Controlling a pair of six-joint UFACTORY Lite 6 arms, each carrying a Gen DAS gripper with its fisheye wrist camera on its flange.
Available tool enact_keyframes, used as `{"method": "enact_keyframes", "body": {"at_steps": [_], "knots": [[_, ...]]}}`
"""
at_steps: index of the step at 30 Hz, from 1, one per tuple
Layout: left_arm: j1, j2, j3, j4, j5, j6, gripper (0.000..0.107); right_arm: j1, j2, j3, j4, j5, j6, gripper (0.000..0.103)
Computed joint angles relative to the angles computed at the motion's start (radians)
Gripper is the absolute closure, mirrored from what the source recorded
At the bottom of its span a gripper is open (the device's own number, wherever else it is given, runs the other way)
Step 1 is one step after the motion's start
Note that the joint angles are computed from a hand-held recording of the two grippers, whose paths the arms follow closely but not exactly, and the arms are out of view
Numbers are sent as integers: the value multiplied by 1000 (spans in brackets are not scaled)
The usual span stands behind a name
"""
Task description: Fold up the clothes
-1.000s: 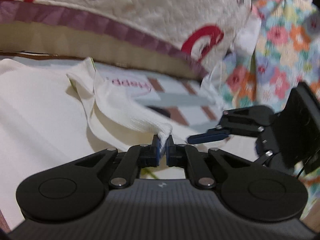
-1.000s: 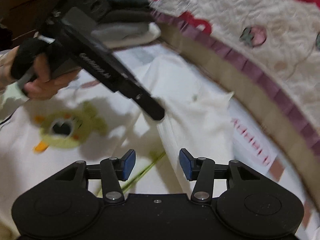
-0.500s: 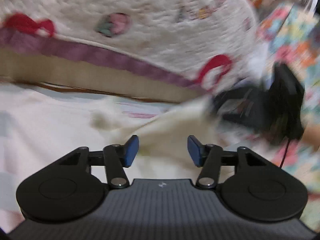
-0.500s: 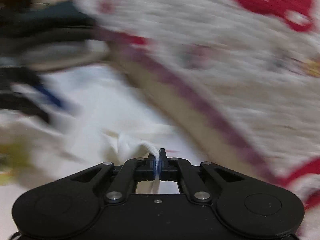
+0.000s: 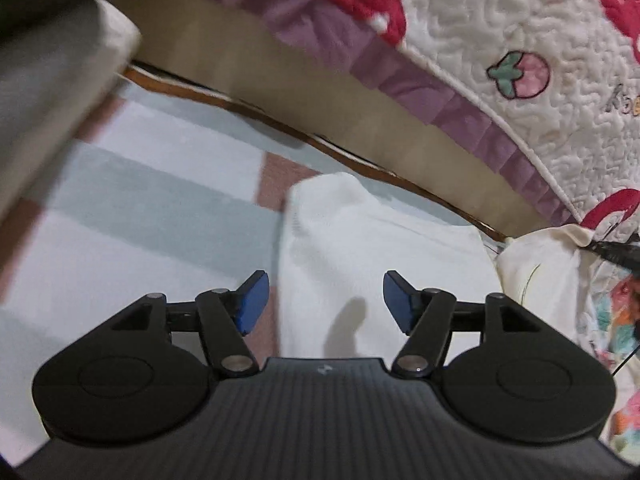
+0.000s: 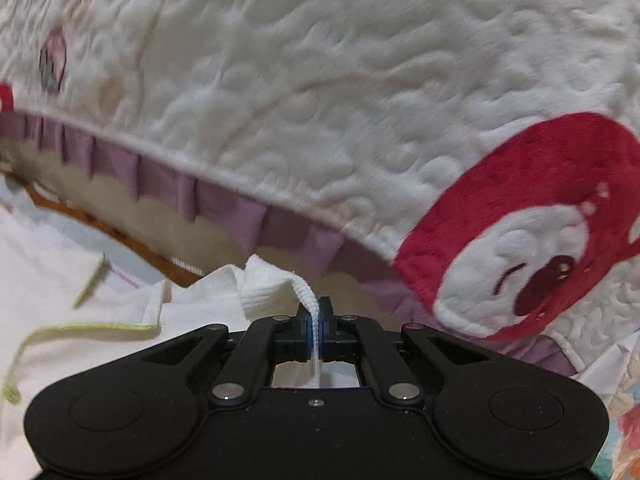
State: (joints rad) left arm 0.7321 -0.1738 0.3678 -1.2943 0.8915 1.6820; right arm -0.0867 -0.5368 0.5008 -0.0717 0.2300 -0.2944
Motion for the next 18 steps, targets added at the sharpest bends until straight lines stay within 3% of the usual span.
{"method": "enact_keyframes", "body": {"at_steps": [4, 6, 8, 10, 12, 16, 18], "knots": [[-225, 260, 215, -18, -35, -94, 37, 26, 23, 7, -64, -17, 104, 101], [-303, 282, 251, -91, -95, -63, 30, 32, 7, 13, -5, -16, 86, 101], [-366, 304, 287, -137, -158, -53, 30, 37, -16, 10, 70, -12, 22, 101], [-421, 293, 298, -160, -234, -19, 46, 49, -10, 16, 41, -9, 51, 101], [-494, 280, 310, -106, -333, -29, 106, 54, -15, 15, 49, -4, 40, 101], [-646, 99, 213, -63, -546, 20, 107, 43, -63, -11, 45, -6, 22, 101], [-628, 5, 186, -126, -572, 50, 107, 53, -110, -41, 2, -55, 66, 101]]}}
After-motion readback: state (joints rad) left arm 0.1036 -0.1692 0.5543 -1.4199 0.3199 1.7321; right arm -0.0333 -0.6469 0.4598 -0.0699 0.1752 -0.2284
